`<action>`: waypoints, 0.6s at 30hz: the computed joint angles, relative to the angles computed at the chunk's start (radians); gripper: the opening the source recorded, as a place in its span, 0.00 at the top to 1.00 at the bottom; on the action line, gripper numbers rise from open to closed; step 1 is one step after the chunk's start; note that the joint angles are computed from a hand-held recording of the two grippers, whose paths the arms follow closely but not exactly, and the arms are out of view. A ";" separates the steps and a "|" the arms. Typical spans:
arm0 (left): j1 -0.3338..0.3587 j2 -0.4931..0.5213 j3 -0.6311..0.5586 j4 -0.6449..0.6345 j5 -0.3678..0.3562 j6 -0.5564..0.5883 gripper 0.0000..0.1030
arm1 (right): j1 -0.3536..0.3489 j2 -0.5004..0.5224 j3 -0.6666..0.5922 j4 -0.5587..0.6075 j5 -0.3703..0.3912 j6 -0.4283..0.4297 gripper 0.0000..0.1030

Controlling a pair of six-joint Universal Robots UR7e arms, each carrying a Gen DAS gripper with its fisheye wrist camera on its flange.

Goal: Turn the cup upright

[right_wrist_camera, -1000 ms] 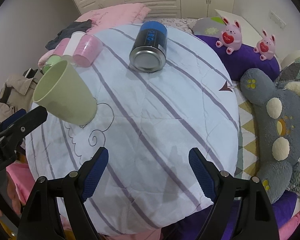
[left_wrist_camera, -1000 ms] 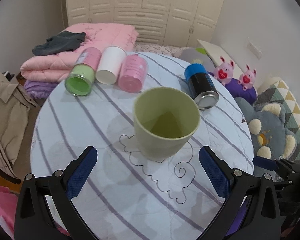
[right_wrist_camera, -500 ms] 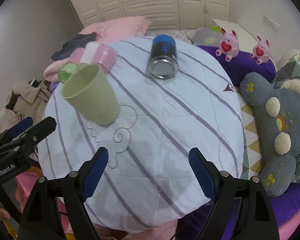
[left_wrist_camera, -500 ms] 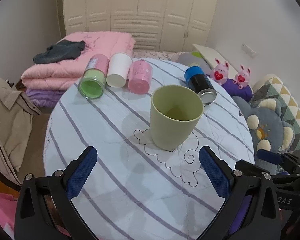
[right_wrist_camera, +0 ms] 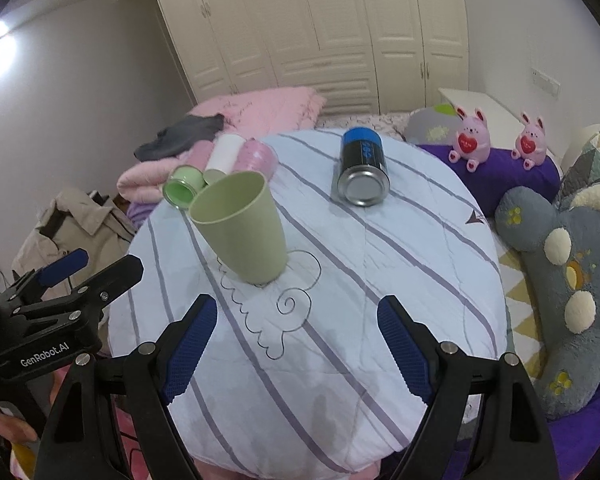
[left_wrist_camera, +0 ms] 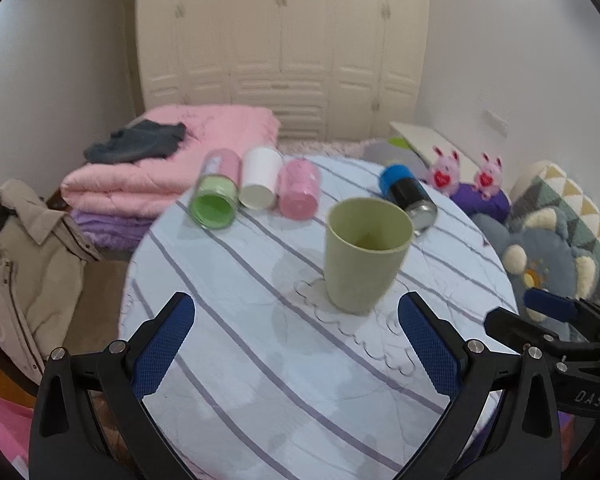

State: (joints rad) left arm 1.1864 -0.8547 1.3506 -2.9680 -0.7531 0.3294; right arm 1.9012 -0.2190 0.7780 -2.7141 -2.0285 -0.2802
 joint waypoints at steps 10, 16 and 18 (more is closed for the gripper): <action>0.009 0.030 0.046 -0.267 -0.033 0.159 0.00 | -0.009 -0.019 0.108 -0.215 0.046 -0.091 0.18; 0.013 0.053 0.060 -0.402 -0.053 0.261 0.00 | -0.008 -0.007 0.145 -0.363 0.060 -0.182 0.18; 0.016 0.053 0.067 -0.426 -0.074 0.274 0.00 | -0.007 0.001 0.145 -0.395 0.059 -0.206 0.18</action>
State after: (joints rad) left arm 1.2021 -0.8014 1.4174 -3.3945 -0.8268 0.6030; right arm 1.8939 -0.2177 0.9226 -3.1088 -1.9699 -0.4857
